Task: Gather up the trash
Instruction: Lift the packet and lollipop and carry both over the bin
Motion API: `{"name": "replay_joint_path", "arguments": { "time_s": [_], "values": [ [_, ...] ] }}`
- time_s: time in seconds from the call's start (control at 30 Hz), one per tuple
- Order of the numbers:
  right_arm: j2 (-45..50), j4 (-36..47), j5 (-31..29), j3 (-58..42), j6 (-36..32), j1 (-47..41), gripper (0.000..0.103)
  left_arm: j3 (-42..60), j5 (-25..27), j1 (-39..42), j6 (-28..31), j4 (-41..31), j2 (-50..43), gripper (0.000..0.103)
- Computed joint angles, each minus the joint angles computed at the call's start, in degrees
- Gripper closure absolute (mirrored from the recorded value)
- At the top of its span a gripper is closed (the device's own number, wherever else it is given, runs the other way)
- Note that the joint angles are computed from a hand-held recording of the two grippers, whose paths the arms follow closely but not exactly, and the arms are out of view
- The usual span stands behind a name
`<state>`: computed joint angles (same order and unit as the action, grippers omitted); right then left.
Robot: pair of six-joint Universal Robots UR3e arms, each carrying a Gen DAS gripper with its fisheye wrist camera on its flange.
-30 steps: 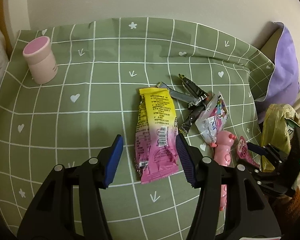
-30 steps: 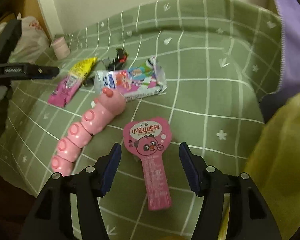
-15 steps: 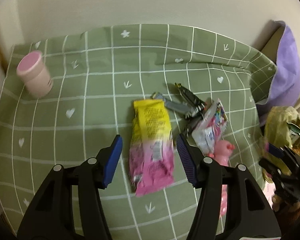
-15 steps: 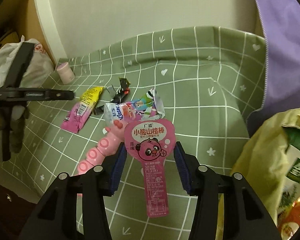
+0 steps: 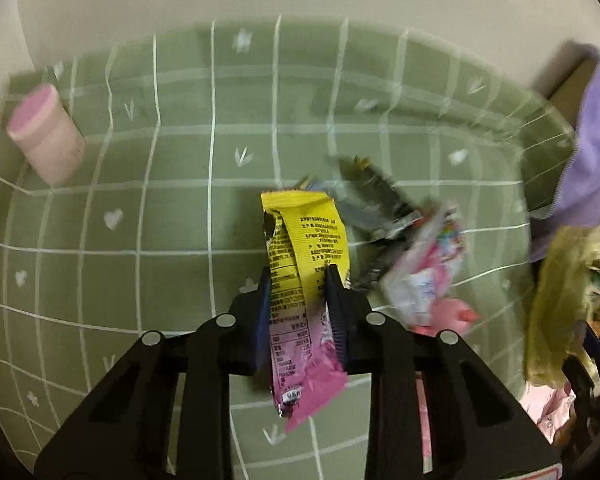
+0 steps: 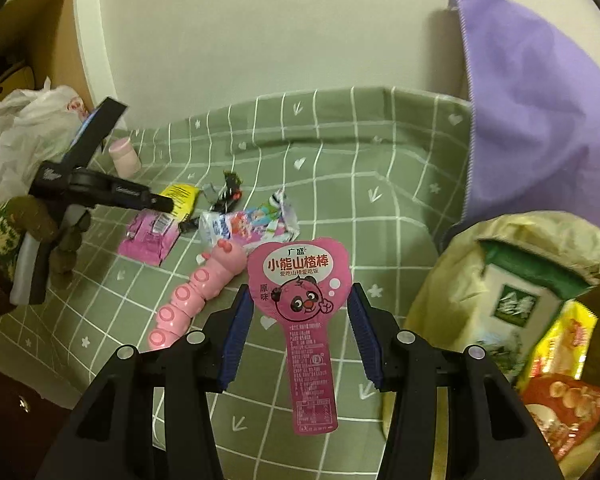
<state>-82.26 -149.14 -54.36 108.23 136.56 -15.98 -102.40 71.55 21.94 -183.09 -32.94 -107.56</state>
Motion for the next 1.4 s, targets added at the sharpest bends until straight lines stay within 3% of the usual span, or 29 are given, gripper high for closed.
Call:
{"name": "replay_joint_path", "arguments": {
  "time_s": [0.27, 0.57, 0.8, 1.2, 1.4],
  "values": [
    [-5.0, 1.7, 7.1, -1.3, -0.4, -6.1, 0.057, -2.4, -0.5, -3.1, -2.8, 9.0, 12.9, 0.079],
    [-11.3, 3.5, 14.4, -1.3, -1.4, -15.4, 0.057, 7.8, -1.4, -11.6, -7.0, 12.4, 11.9, 0.079],
    [-12.5, 4.2, 16.6, -4.2, -0.1, -23.2, 0.057, 19.4, -5.6, -19.3, -9.5, 14.6, 4.3, 0.079],
    [-11.0, 8.2, 20.1, -8.4, -1.0, -35.4, 0.057, 39.7, -10.6, -30.9, -10.3, 9.9, -12.1, 0.079],
    [-7.5, 8.9, 19.3, -11.4, -0.7, -35.7, 0.057, 52.1, -12.1, -35.8, -11.4, 4.8, -23.6, 0.079]
  ]
}}
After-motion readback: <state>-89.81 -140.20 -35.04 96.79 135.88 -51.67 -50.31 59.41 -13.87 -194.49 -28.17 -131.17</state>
